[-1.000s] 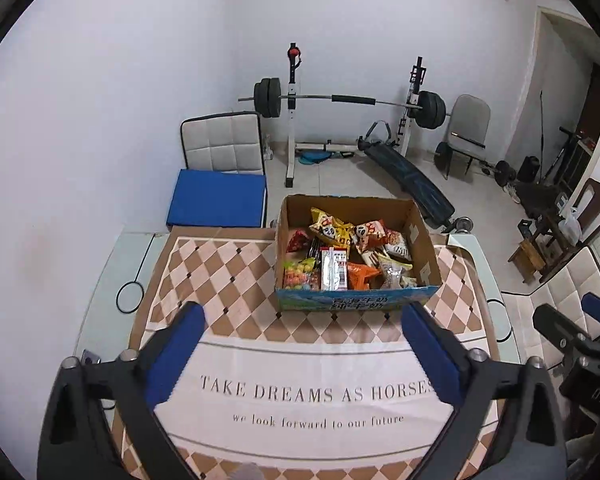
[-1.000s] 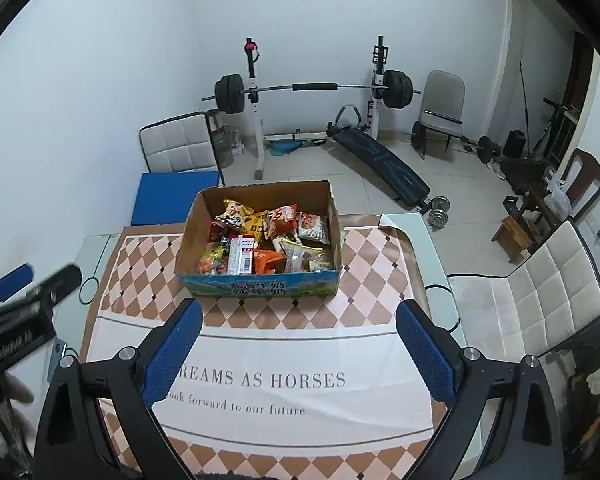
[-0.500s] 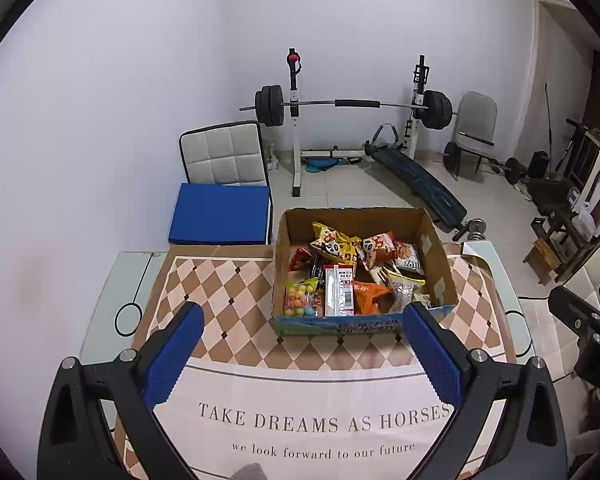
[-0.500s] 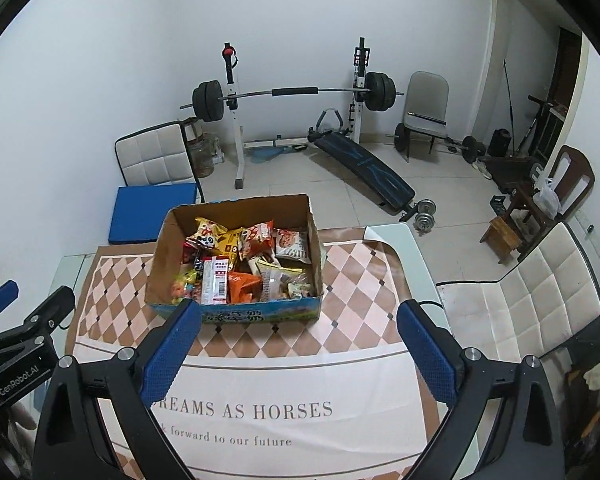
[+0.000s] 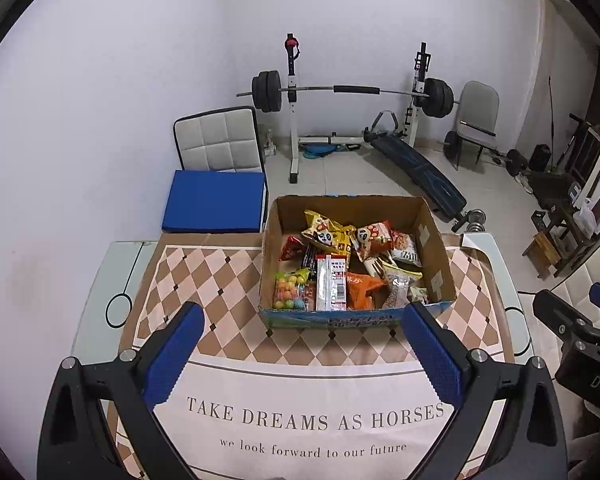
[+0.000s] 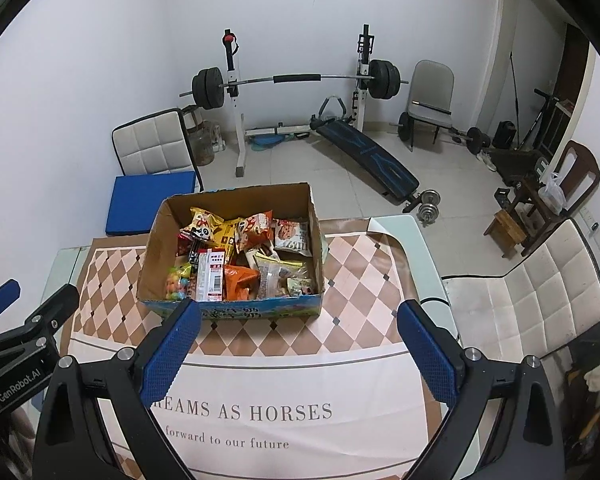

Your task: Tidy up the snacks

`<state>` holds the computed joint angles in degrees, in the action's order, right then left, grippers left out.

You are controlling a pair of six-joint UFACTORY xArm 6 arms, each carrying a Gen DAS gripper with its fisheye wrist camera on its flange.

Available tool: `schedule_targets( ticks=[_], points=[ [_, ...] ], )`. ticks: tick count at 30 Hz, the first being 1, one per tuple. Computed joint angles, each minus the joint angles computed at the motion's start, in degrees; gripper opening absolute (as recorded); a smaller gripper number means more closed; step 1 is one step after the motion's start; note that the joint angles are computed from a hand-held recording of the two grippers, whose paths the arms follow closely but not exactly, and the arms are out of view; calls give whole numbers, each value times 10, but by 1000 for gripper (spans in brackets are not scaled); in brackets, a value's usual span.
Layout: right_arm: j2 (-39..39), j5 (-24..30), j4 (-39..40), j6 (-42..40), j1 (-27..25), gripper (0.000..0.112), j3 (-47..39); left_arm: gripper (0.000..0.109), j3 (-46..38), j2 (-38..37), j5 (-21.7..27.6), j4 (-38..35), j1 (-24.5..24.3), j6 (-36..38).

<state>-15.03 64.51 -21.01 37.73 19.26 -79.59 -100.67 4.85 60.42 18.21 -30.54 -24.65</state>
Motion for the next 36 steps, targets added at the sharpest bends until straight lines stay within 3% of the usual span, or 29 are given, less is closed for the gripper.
schedule_targets(
  ticks=[36],
  points=[
    [6, -13, 13, -8, -3, 100, 15, 102, -14, 17, 16, -8, -7, -6]
  ],
)
